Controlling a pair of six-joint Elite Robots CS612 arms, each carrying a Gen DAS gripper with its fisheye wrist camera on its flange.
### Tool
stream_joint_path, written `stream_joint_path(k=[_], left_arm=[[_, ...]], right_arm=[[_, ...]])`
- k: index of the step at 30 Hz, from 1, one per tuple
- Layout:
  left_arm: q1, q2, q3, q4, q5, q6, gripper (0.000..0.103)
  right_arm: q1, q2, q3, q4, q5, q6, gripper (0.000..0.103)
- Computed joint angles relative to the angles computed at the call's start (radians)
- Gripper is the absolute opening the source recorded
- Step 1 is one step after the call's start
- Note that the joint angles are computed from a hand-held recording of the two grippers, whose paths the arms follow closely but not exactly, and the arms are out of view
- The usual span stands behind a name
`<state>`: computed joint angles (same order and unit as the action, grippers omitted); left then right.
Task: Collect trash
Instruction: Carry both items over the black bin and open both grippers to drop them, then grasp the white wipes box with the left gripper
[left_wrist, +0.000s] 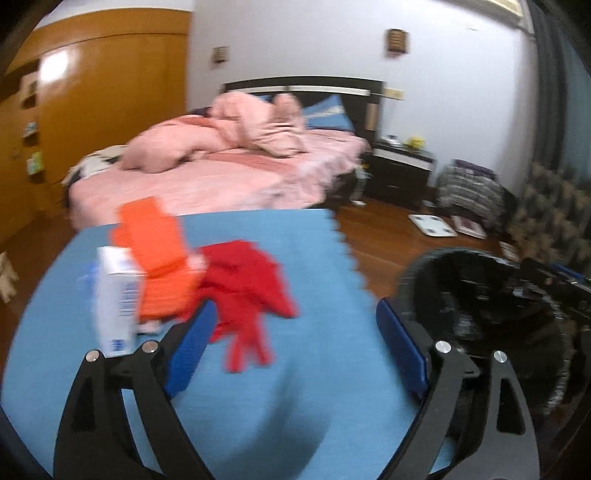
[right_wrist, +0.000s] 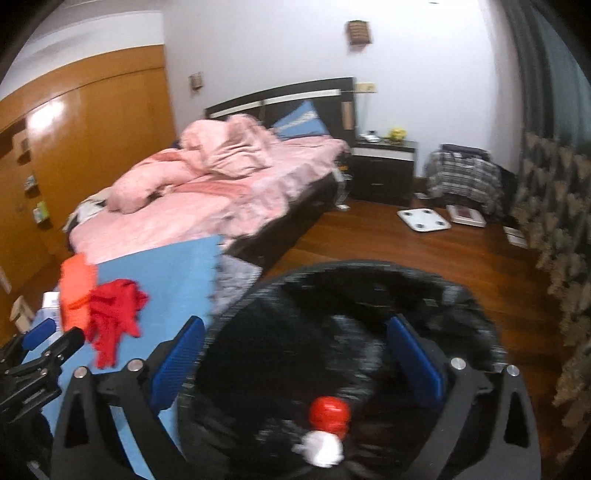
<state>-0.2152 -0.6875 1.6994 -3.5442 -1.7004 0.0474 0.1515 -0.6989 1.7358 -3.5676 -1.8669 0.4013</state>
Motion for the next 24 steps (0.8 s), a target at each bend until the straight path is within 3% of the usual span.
stream_joint_path(k=[7,12,19,24], left_arm=[[0.041,0.024,-0.034,0.006,0.154,-0.004,0.086],[0.057,0.047,-0.060,0.032,0.249,-0.022,0.086],[0.078,0.079,-0.136,0.147,0.266,-0.079,0.084],[0.079,0.089,-0.162,0.153,0.257,-0.093,0.083]], right_arm=[[0.057,0.077,-0.174,0.077,0.094,-0.066,0.097],[0.082,0.128,-0.270,0.154,0.116,-0.098,0.097],[0.095,0.160,-0.333,0.223,0.130,-0.132,0.097],[0.097,0.170,-0.354,0.258,0.132,-0.139,0.097]])
